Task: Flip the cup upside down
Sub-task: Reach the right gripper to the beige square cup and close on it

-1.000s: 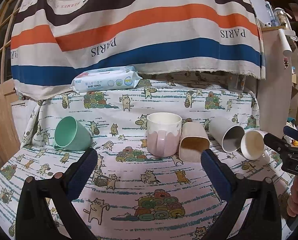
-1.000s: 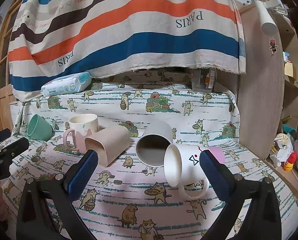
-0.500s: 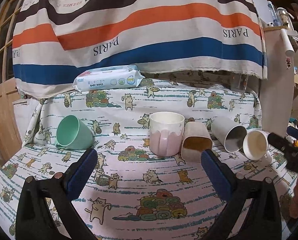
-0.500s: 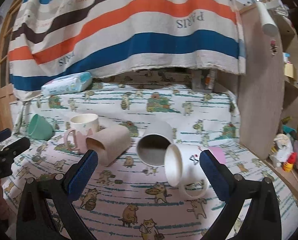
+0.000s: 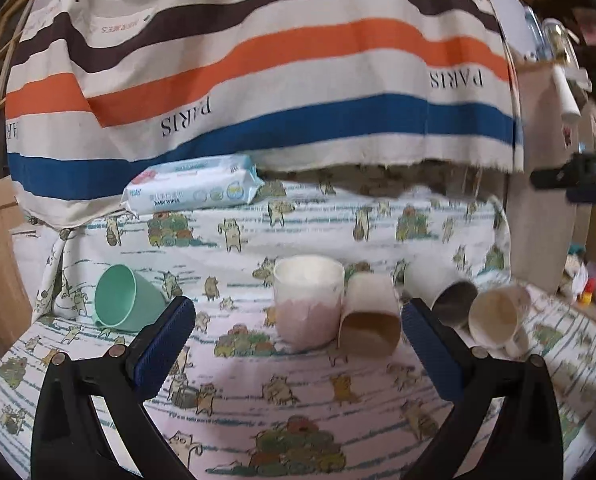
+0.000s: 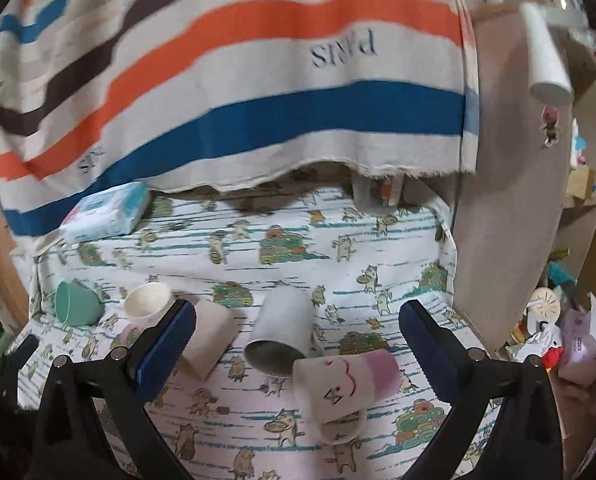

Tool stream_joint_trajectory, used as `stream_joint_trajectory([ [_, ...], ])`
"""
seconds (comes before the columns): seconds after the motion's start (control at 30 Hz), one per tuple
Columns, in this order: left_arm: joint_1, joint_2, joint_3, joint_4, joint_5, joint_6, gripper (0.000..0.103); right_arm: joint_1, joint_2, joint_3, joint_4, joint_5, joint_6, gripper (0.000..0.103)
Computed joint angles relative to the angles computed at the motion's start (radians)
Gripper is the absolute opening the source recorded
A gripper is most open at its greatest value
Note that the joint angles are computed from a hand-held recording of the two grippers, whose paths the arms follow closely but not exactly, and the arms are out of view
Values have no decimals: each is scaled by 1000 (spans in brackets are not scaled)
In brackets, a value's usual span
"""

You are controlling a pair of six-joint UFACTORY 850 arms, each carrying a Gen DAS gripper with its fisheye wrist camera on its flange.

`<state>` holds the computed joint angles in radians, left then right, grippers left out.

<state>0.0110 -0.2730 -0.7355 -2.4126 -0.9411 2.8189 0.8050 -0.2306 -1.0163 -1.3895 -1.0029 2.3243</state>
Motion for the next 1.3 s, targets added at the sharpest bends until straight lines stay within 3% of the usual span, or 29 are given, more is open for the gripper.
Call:
stream_joint_trajectory([
  [0.17,-9,-12,-40,4,27,-30,103,-118,38,27,-73,254,68,102],
  [0.3,-25,-32,-79,-10,55,-25,103,-161,-7,-25,-6,335,-23,102],
  [0.43,-33,-52,-99,-48,79,-8,103,-208,-79,-90,11,515,-6,99],
  [0.5,-23,-65,-107,-24,75,-47,103,-218,-123,-134,27,560,-19,97],
  [0.63,-13,-91,-106,-55,45,-35,103,-231,-244,-275,206,617,-217,93],
  [0.7,-26,-94,-110,-108,77,8,103,-246,-301,-346,372,653,-384,92],
  [0.8,-31,-103,-112,-134,78,28,103,-265,-363,-423,572,658,-553,88],
  [0.9,-22,-118,-135,-90,113,-50,103,-284,-415,-476,692,663,-620,88],
  [1.07,-17,-147,-184,-57,185,-170,103,-292,-502,-583,877,574,-787,86],
  [1.3,-7,-142,-177,-105,180,-166,103,-291,-579,-691,926,440,-853,85],
])
